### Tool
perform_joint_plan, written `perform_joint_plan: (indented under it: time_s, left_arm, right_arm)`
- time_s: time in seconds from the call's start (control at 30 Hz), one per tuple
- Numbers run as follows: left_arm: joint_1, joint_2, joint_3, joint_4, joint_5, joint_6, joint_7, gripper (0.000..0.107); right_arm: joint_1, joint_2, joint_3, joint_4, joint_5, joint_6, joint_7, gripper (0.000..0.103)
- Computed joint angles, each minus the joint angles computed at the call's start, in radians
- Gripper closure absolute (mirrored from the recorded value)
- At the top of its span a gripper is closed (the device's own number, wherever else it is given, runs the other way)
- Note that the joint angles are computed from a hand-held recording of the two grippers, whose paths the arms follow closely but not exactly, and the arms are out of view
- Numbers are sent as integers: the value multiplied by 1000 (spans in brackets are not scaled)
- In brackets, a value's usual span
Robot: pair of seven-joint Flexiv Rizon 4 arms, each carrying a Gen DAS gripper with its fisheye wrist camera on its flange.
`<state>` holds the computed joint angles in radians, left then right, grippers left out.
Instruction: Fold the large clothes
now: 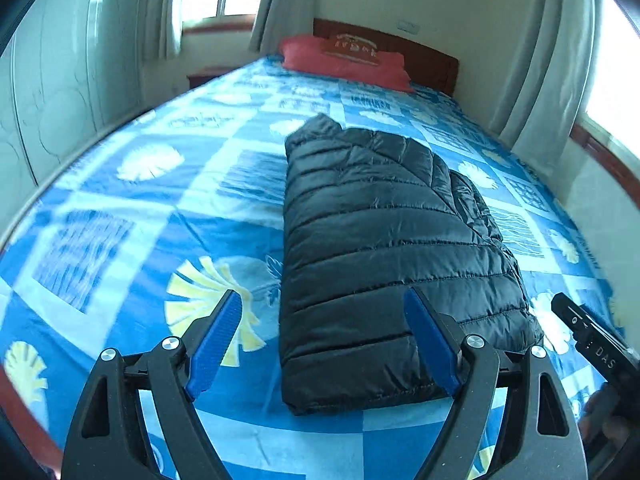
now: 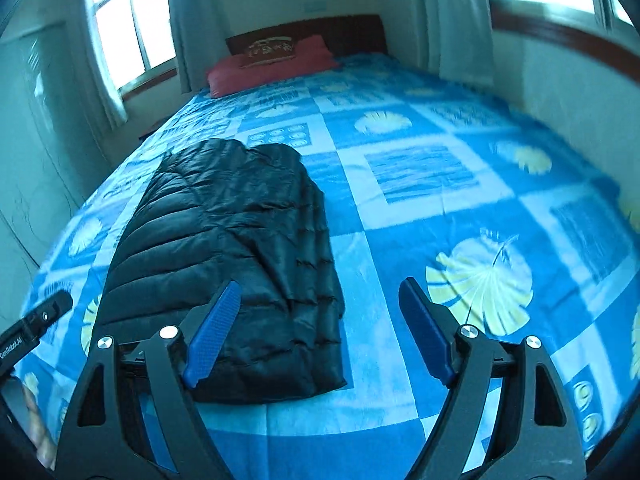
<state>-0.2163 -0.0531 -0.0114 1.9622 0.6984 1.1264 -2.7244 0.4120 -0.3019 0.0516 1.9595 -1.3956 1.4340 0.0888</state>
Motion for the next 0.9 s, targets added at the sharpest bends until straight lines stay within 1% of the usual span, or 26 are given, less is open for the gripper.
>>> perform_joint_plan:
  time_s: [0.2,0.3,0.37,0.57,0.9]
  left_arm:
    - [-18,38,-28,-28,88,-105,-76,25]
    - [-22,54,-46,-38,125,-146,-111,25]
    - [-21,63,-55,-40,142,-154,-123,25]
    - [-22,70,-75,-45,153,-179,-115,24]
    - [-30,80,-90,-48,182,-223,-142,24]
  right_arm:
    - [7,26,14,-7,-58,-15,26,21]
    - [-1,36,22,-11,-111,-21,59,21]
    - [-1,40,35,-11,-115,-39,52,20]
    - [-7,42,49,-12,-138,-50,55,20]
    - [-15,45,61,-13,-174,-44,76,20]
